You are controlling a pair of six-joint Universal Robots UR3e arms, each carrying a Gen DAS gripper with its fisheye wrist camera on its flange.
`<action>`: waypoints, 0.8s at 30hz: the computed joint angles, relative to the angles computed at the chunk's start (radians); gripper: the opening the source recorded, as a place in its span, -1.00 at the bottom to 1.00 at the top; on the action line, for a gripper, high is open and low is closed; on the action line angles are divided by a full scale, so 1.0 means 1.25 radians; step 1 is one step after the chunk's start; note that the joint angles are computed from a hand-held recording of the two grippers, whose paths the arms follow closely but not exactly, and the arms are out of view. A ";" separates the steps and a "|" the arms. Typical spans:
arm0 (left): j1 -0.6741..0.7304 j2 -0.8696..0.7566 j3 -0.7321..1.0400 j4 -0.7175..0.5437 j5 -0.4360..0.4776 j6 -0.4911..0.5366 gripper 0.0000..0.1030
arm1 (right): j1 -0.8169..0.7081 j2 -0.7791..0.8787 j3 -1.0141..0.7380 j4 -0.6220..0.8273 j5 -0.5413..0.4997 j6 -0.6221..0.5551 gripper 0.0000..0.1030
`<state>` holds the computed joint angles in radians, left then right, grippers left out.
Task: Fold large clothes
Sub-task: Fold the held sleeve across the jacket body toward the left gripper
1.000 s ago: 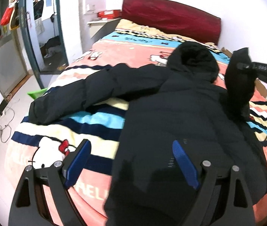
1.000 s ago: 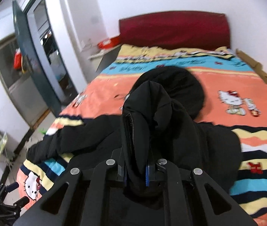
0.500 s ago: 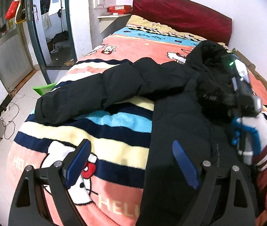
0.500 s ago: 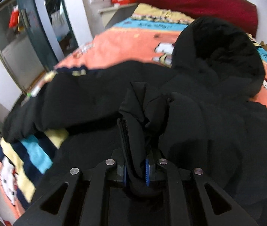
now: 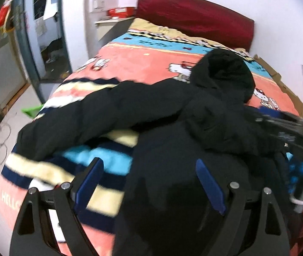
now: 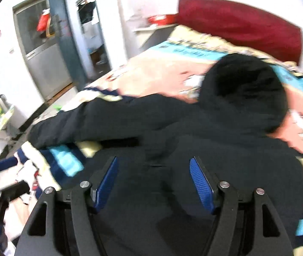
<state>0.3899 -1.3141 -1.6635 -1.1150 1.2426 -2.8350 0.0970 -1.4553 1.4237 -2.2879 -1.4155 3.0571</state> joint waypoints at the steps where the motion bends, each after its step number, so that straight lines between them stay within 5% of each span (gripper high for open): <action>1: -0.042 -0.039 0.026 0.020 0.019 -0.029 0.72 | -0.041 -0.024 0.008 0.011 -0.003 -0.022 0.33; 8: -0.354 -0.455 0.365 0.138 0.199 -0.194 0.72 | -0.331 -0.077 0.091 -0.014 -0.010 -0.127 0.33; 15: -0.451 -0.811 0.717 0.060 0.294 -0.242 0.72 | -0.428 0.011 0.200 -0.129 0.035 -0.149 0.33; 20: -0.433 -0.759 0.588 0.116 0.348 -0.213 0.72 | -0.463 0.028 0.275 -0.190 0.084 -0.185 0.35; 24: -0.405 -0.653 0.430 0.198 0.353 -0.200 0.72 | -0.457 0.007 0.284 -0.189 0.009 -0.194 0.35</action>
